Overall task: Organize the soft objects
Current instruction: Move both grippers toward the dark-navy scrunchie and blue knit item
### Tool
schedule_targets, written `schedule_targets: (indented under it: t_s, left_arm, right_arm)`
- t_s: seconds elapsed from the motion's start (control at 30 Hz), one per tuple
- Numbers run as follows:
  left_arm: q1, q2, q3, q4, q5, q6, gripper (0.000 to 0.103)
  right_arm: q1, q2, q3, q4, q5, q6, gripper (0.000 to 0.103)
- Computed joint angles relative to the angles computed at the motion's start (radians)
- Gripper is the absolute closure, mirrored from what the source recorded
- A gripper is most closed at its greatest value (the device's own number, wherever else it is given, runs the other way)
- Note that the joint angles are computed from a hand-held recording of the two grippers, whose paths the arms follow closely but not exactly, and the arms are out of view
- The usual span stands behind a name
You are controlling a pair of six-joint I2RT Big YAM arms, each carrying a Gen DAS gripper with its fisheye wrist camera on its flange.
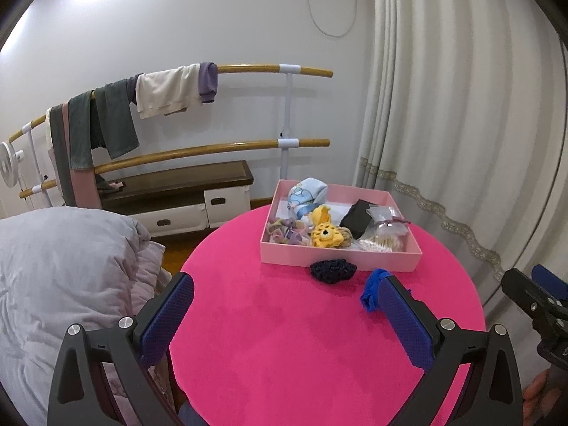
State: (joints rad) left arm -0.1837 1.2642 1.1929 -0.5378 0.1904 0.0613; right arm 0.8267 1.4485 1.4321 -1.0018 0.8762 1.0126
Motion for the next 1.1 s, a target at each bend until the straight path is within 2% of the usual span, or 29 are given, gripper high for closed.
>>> schedule_targets:
  t_s: [0.33, 0.57, 0.8, 1.1]
  left_arm:
    - [0.000, 0.015, -0.003, 0.010, -0.007, -0.007, 0.000]
    - [-0.001, 0.063, 0.025, -0.009, -0.011, -0.005, 0.000]
    - [-0.010, 0.147, 0.079, -0.026, -0.018, 0.004, 0.000]
    - [-0.026, 0.300, 0.187, -0.057, -0.044, 0.004, 0.000]
  right_arm:
    - [-0.009, 0.018, 0.014, 0.000, -0.018, -0.008, 0.000]
    - [-0.034, 0.032, 0.009, 0.009, -0.054, -0.016, 0.000]
    - [-0.088, 0.061, -0.006, 0.045, -0.137, -0.043, 0.000]
    - [-0.179, 0.134, -0.028, 0.134, -0.293, -0.094, 0.000]
